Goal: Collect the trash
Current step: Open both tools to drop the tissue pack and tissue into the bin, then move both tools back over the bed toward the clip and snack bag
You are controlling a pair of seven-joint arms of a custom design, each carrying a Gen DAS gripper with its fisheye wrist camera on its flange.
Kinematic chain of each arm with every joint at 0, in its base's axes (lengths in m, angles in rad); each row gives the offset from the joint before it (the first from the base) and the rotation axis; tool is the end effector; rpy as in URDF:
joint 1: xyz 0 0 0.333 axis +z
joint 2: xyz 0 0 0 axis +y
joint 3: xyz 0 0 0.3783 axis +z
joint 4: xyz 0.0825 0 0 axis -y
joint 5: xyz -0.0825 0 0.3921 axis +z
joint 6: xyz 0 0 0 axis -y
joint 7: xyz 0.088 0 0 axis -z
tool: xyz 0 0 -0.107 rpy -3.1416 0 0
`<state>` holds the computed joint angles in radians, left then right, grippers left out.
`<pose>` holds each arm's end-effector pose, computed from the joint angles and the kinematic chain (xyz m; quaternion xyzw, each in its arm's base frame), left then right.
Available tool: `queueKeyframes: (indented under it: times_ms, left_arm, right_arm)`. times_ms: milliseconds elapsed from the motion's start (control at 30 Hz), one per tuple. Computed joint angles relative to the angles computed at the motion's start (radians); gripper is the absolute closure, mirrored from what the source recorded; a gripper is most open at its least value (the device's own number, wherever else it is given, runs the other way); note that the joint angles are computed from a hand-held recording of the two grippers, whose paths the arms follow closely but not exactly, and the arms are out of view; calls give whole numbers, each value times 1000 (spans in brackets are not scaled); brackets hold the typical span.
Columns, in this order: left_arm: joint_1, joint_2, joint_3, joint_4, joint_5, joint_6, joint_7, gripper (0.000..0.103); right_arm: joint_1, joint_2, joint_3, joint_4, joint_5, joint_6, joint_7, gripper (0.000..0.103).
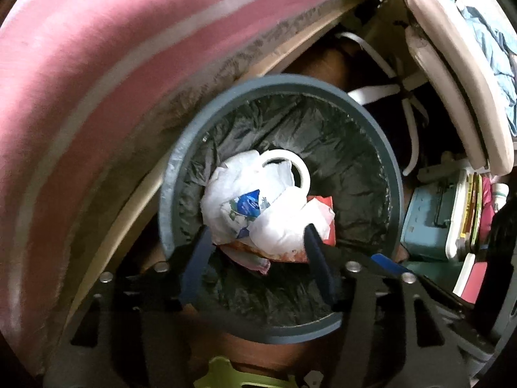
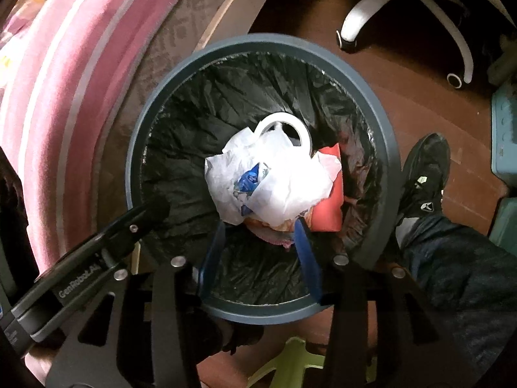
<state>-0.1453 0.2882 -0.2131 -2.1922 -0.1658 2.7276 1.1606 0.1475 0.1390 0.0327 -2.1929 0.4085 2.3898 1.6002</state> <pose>0.5692 -0.2010 0.3343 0.7698 -0.6220 0.1422 0.0177 0.5597 0.1051 0.3844 -0.6480 0.7472 0.0950 0.1130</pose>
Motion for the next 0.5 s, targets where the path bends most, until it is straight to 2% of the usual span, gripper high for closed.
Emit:
queueKeyframes:
  times_ms: [167, 233, 433, 500]
  left_arm:
    - [-7, -44, 18, -30, 28, 8, -26, 28]
    - [-10, -73, 26, -49, 45, 21, -45, 26]
    - [-14, -174, 47, -107, 116, 64, -115, 18]
    - [-3, -216, 44, -136, 111, 96, -99, 15]
  right_arm:
    - [0, -34, 0, -9, 7, 16, -11, 52]
    - [3, -47, -1, -11, 7, 20, -17, 49]
    - [21, -115, 0, -43, 6, 80, -35, 31]
    - [29, -140, 1, -49, 24, 100, -56, 23]
